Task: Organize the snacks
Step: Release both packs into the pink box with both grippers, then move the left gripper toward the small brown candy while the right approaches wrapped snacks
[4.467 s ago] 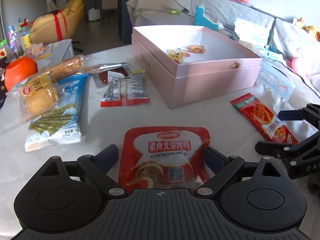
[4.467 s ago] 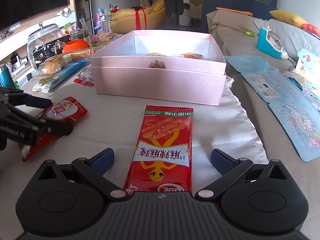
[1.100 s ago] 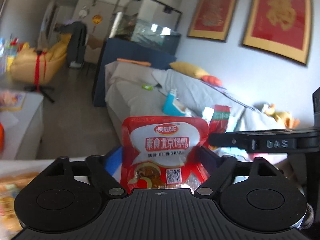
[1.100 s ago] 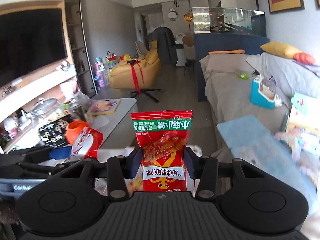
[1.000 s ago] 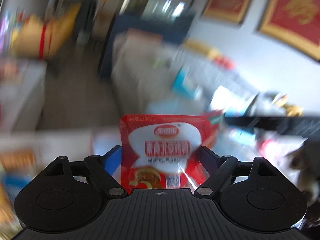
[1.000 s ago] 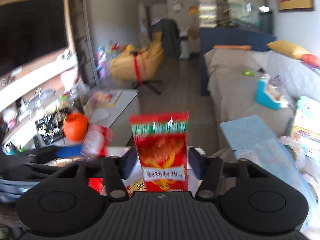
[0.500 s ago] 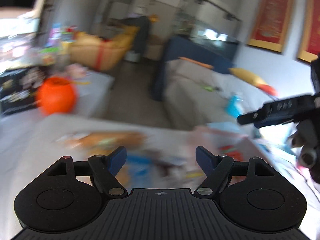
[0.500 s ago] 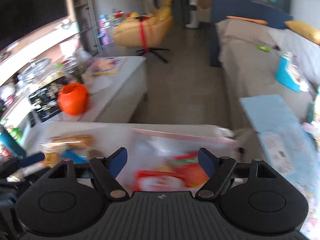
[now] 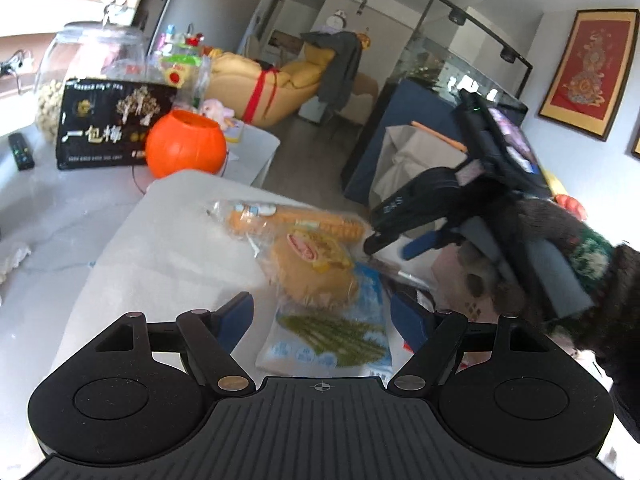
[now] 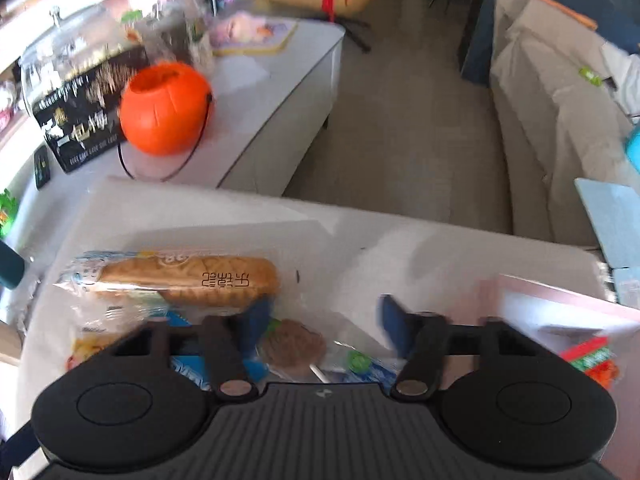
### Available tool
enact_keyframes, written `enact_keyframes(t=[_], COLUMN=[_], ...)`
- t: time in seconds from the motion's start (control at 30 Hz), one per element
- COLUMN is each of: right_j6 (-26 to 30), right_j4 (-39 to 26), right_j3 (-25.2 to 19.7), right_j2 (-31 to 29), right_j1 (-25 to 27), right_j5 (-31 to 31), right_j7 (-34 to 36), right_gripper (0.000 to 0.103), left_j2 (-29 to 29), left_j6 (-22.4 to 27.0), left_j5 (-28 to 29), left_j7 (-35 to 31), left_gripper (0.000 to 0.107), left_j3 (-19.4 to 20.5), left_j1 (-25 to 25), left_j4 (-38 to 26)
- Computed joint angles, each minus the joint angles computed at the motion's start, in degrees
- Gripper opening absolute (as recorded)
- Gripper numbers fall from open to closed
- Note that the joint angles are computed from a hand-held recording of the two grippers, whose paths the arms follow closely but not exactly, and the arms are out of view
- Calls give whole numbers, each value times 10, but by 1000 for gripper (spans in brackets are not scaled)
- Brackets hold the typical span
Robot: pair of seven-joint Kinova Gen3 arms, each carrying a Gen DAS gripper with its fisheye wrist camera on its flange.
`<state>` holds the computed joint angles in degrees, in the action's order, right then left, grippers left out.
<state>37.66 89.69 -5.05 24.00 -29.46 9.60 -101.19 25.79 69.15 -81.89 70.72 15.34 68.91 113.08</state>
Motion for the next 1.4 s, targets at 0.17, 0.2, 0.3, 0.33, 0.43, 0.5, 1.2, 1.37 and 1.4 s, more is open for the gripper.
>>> enact_keyframes(t=[0.17, 0.2, 0.3, 0.33, 0.43, 0.5, 1.2, 1.37, 1.4], right_j6=[16, 31, 46, 43, 44, 59, -96, -146, -152], right_j4=[3, 3, 35, 54, 104, 126, 443, 489, 498], right_j3=[-12, -32, -42, -39, -22, -24, 63, 160, 186], right_j2=[-1, -4, -31, -45, -84, -105, -351, -369, -373], right_j1=[18, 42, 60, 59, 57, 69, 173, 149, 140], right_j5=[-34, -57, -86, -96, -152, -185, -335, -398, -419], right_j7=[23, 43, 83, 103, 173, 219, 578, 659, 682], right_gripper=[47, 47, 47, 47, 47, 47, 87, 88, 88], left_j2=[0, 1, 1, 1, 3, 3, 41, 54, 57], left_j6=[-14, -12, -7, -7, -5, -4, 41, -20, -33], left_j5=[-1, 1, 3, 4, 8, 8, 54, 59, 56], left_j7=[11, 12, 16, 17, 11, 11, -145, -261, -284], left_gripper=[80, 80, 80, 81, 80, 80, 80, 80, 80], left_j3=[1, 1, 0, 1, 1, 1, 14, 26, 33], left_j1=[-4, -3, -1, -1, 0, 3, 55, 41, 33], left_j4=[7, 7, 8, 7, 4, 2, -126, -176, -186])
